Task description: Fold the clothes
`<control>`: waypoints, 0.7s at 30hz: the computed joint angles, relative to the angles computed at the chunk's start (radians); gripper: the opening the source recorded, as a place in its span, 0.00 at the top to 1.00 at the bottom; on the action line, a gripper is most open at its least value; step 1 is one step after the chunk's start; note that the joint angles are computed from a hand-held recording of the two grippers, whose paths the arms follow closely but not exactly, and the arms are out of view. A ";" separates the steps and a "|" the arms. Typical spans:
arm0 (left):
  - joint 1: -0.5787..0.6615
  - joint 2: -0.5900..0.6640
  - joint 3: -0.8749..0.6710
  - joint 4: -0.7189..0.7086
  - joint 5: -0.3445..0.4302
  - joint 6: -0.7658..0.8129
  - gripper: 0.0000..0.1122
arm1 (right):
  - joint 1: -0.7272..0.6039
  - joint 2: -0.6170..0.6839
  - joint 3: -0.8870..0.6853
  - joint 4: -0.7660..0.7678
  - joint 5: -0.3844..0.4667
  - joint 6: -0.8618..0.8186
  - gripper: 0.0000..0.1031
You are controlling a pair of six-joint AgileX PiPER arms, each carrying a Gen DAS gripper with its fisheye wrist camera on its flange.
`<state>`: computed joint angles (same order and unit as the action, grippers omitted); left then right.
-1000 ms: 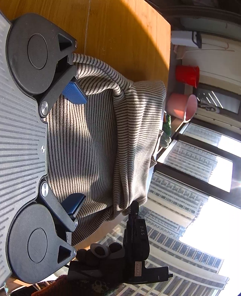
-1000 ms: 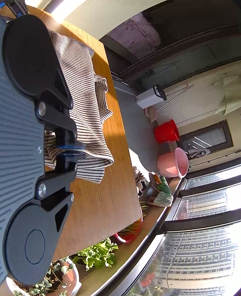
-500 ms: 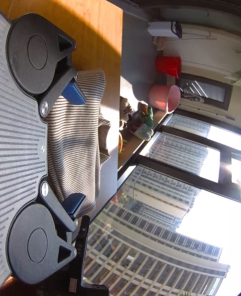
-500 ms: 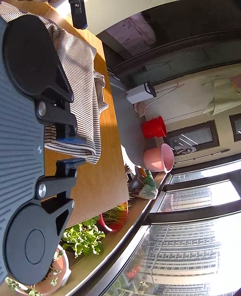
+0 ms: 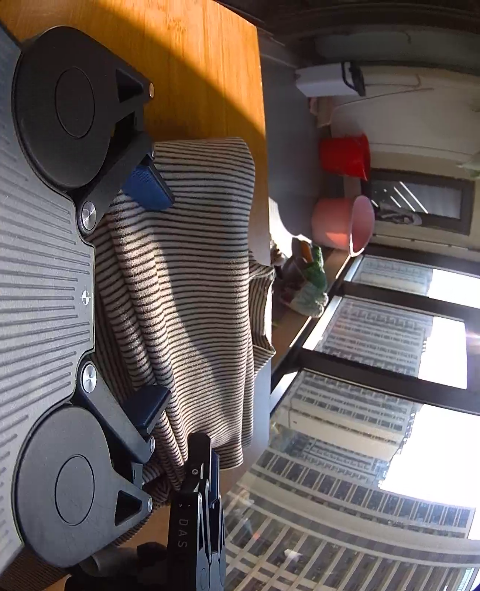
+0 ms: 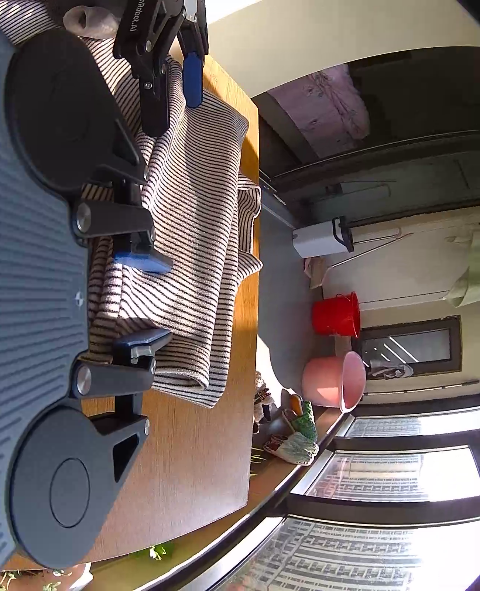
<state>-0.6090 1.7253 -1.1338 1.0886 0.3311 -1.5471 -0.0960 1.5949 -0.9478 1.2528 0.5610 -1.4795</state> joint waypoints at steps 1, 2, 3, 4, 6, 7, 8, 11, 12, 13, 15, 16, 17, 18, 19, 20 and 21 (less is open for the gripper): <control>0.017 -0.026 0.006 -0.097 -0.023 0.082 0.08 | 0.001 -0.012 -0.009 -0.049 0.005 0.050 0.67; 0.041 -0.064 0.022 -0.197 -0.052 0.162 0.08 | 0.001 -0.024 -0.019 -0.099 0.012 0.102 0.66; 0.068 -0.104 0.040 -0.297 -0.083 0.242 0.08 | -0.010 -0.037 -0.023 -0.120 0.032 0.118 0.65; 0.097 -0.133 0.049 -0.397 -0.099 0.323 0.08 | -0.036 -0.056 -0.023 -0.102 0.065 0.094 0.63; 0.163 -0.157 0.039 -0.597 -0.092 0.477 0.08 | -0.075 -0.060 -0.057 -0.097 0.095 0.115 0.58; 0.198 -0.140 0.013 -0.697 -0.066 0.548 0.08 | -0.087 -0.052 -0.083 -0.109 0.101 0.152 0.51; 0.228 -0.115 -0.020 -0.797 -0.029 0.627 0.08 | -0.094 -0.022 -0.119 -0.130 0.109 0.205 0.50; 0.311 -0.033 -0.106 -1.070 0.079 0.875 0.08 | -0.099 0.068 -0.201 -0.170 0.113 0.323 0.50; 0.323 -0.022 -0.102 -1.108 0.069 0.905 0.08 | -0.098 0.098 -0.225 -0.181 0.113 0.356 0.50; 0.331 -0.016 -0.098 -1.138 0.059 0.934 0.08 | -0.098 0.121 -0.239 -0.178 0.119 0.367 0.50; 0.339 -0.013 -0.092 -1.196 0.037 0.996 0.08 | -0.099 0.169 -0.268 -0.167 0.138 0.385 0.49; 0.344 -0.010 -0.089 -1.245 0.023 1.038 0.08 | -0.099 0.195 -0.283 -0.159 0.152 0.392 0.46; 0.344 -0.004 -0.092 -1.273 0.015 1.065 0.08 | -0.096 0.211 -0.292 -0.151 0.157 0.402 0.45; 0.339 0.005 -0.101 -1.282 0.012 1.079 0.08 | -0.092 0.227 -0.300 -0.143 0.161 0.413 0.42; 0.332 0.016 -0.113 -1.277 0.011 1.081 0.08 | -0.094 0.234 -0.301 -0.116 0.166 0.393 0.40; 0.323 0.028 -0.128 -1.238 0.011 1.053 0.08 | -0.093 0.245 -0.310 -0.103 0.178 0.387 0.40; 0.312 0.039 -0.141 -1.180 0.011 1.006 0.08 | -0.094 0.253 -0.316 -0.093 0.192 0.382 0.39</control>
